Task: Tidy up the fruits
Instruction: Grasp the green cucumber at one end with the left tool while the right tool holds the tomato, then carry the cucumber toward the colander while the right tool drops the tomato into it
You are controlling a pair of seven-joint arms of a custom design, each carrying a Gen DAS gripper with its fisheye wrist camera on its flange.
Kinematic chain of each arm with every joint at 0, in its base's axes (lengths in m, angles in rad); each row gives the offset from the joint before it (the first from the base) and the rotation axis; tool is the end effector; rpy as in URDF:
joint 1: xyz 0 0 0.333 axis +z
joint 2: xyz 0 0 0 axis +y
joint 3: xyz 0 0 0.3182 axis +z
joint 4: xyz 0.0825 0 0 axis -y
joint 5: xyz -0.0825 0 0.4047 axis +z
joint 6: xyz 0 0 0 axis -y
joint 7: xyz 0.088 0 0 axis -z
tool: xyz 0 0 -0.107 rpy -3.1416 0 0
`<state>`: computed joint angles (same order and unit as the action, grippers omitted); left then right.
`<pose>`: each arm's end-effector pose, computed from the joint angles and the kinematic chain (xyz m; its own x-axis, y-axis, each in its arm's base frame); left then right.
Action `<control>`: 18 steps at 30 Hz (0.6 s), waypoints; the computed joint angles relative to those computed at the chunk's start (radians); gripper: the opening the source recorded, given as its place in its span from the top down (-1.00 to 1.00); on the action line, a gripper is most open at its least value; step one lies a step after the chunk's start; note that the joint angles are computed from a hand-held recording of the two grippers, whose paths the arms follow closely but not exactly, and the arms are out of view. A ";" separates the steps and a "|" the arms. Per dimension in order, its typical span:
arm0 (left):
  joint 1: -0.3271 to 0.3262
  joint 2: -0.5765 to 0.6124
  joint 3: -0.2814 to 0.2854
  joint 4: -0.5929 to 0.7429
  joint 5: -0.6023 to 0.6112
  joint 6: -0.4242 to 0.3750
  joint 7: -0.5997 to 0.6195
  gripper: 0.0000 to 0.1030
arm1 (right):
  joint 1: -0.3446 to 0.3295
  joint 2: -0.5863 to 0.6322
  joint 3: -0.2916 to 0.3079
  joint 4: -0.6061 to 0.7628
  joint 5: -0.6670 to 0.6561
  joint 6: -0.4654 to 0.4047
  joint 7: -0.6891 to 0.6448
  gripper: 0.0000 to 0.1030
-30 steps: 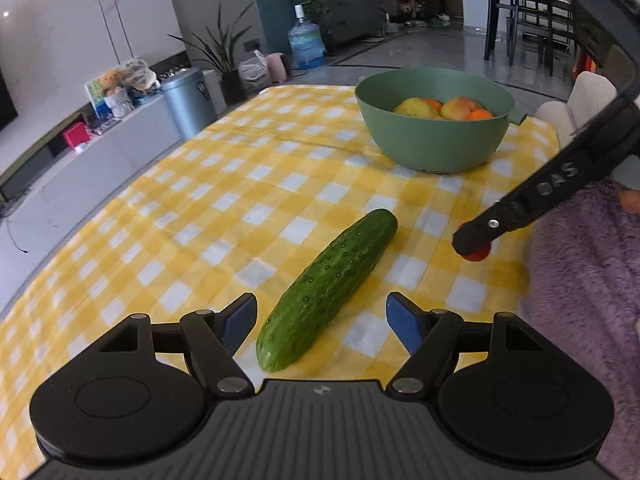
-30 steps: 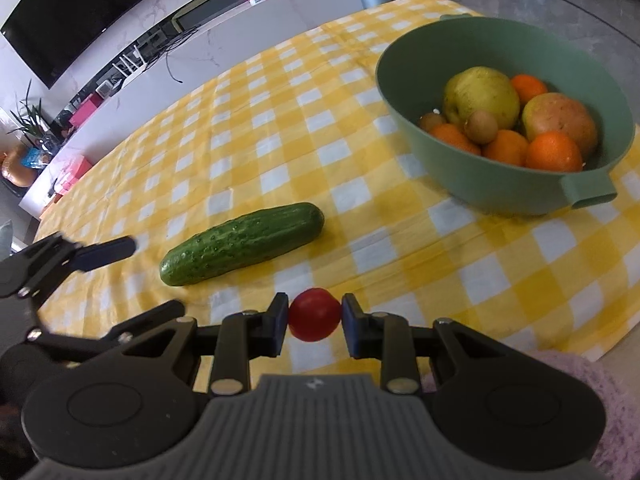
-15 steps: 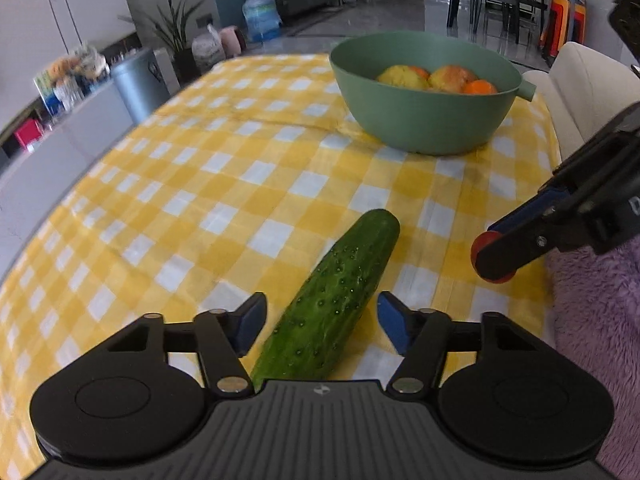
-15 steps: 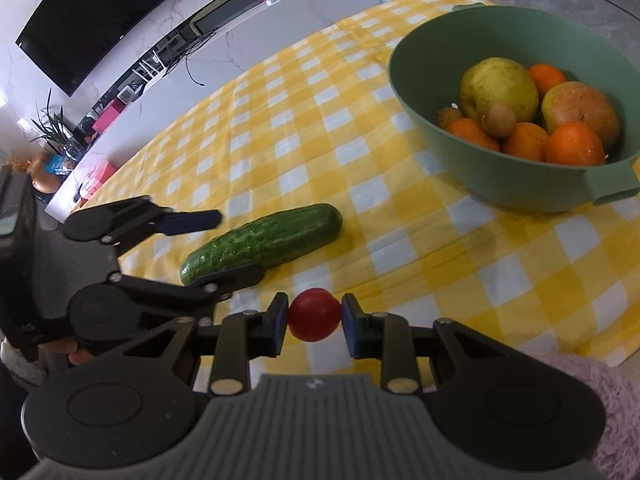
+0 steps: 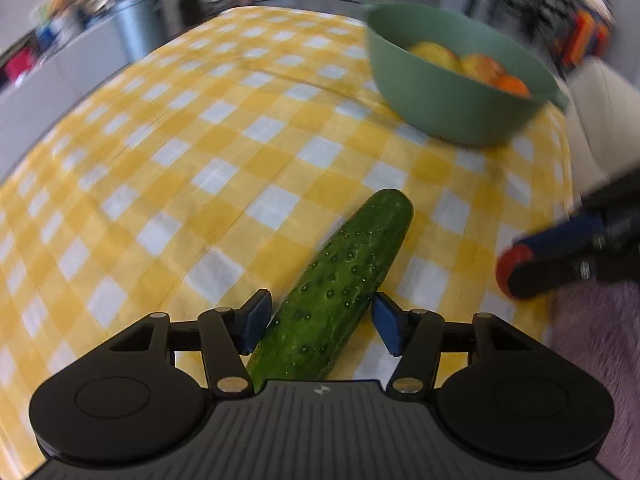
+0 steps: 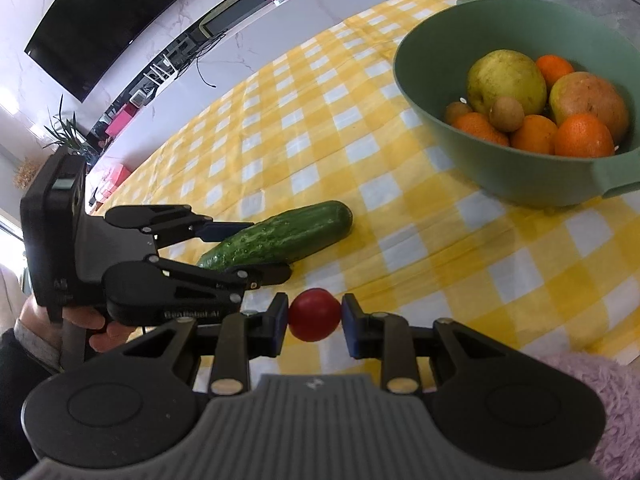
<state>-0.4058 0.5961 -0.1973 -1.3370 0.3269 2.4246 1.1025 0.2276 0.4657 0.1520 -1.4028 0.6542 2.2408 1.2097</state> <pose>0.6653 -0.4109 0.4374 -0.2710 -0.9619 0.0363 -0.8359 0.2165 -0.5043 0.6980 0.2737 0.4829 0.4408 -0.7339 -0.5168 -0.8751 -0.2233 -0.4293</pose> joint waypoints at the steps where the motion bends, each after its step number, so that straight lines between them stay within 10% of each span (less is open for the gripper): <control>1: -0.007 -0.002 0.012 -0.002 -0.004 0.006 -0.054 -0.19 | -0.001 0.001 0.000 0.000 0.002 -0.001 -0.001 0.51; 10: -0.030 -0.047 0.039 -0.037 -0.026 -0.021 -0.511 -0.04 | -0.006 -0.011 0.001 -0.014 0.022 0.000 -0.018 0.51; 18: 0.050 -0.097 -0.023 -0.127 -0.162 0.050 -0.613 0.09 | -0.007 -0.009 0.001 -0.013 0.027 0.000 -0.018 0.51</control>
<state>-0.3554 0.4991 -0.2201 -1.4643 0.1648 2.4751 0.4895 0.2206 0.4567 0.1532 -1.4154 0.6817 2.2408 1.1918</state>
